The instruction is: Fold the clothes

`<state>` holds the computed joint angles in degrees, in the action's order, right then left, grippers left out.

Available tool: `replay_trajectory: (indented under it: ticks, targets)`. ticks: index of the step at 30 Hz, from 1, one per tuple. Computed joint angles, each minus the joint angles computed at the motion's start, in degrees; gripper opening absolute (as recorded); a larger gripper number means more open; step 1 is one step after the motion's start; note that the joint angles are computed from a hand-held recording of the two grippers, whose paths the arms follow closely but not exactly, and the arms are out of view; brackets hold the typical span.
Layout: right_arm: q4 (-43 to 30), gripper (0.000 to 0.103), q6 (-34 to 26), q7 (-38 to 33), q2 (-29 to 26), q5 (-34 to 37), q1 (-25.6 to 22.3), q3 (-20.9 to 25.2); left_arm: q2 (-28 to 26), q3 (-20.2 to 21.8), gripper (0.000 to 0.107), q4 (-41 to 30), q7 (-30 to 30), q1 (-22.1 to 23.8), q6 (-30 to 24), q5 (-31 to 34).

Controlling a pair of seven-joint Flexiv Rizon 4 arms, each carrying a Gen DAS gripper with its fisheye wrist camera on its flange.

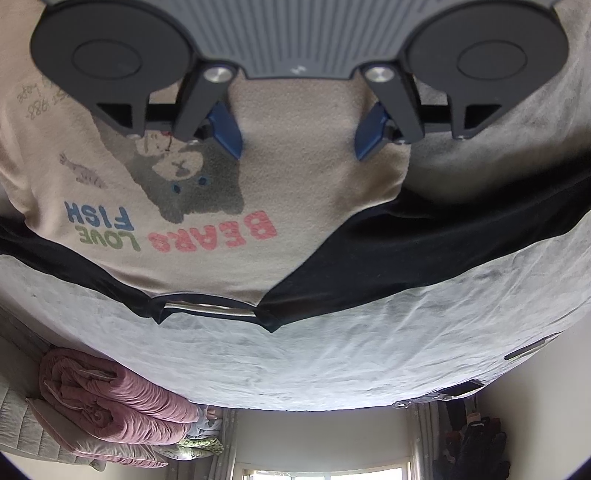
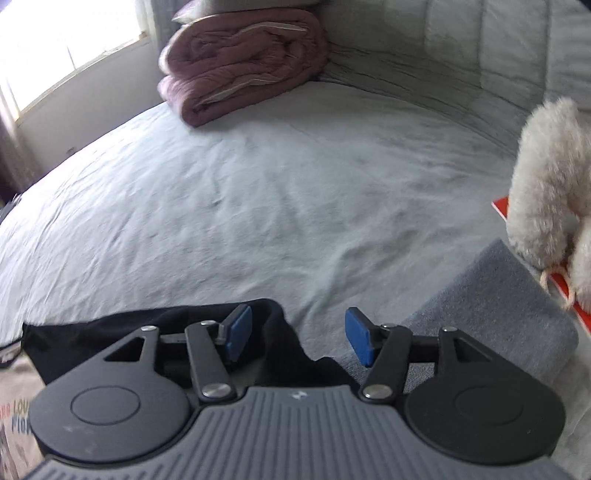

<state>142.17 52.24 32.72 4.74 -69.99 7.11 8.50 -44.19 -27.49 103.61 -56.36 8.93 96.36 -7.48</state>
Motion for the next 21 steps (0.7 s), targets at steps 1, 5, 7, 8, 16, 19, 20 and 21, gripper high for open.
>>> replay_trajectory:
  ticks: [1, 5, 7, 8, 16, 19, 20, 21]
  targets:
    - [-0.15, 0.068, -0.61, -3.16, -0.09, 0.81, 0.68, 0.61, -0.02, 0.07, 0.07, -0.02, 0.01, -0.07, 0.1, 0.06]
    - [-0.32, 0.068, 0.31, -9.83, -1.28, 1.81, 2.49, 1.28, -0.12, 0.42, 0.071, -0.1, 0.0, -0.36, 0.48, 0.36]
    - [-0.65, 0.068, 1.22, -12.75, -2.18, 1.56, 3.11, 1.2, -0.16, 0.37, 0.071, -0.09, -0.02, -0.29, 0.55, 0.5]
    - [-0.87, 0.067, 1.45, -14.3, -2.64, 1.64, 3.57, 1.16, -0.17, 0.26, 0.071, -0.05, -0.03, -0.15, 0.54, 0.56]
    - [-6.8, 0.013, -31.53, -22.18, -7.47, 6.3, 10.42, 2.93, -0.15, 0.29, 0.071, -0.13, -0.09, -0.21, 0.39, 0.58]
    - [-7.68, 0.012, -53.92, -21.24, -13.96, -9.63, 15.45, 1.03, -0.25, 0.07, 0.071, -0.02, -0.04, -0.02, 0.64, 0.77]
    - [-7.65, 0.012, -56.71, -20.55, -15.16, -11.61, 15.66, 1.1, -0.28, 0.05, 0.071, -0.02, -0.03, -0.01, 0.69, 0.84]
    - [-7.42, 0.012, -57.81, -20.11, -15.62, -12.61, 15.92, 0.79, -0.27, 0.12, 0.071, -0.08, -0.06, -0.07, 0.59, 0.83]
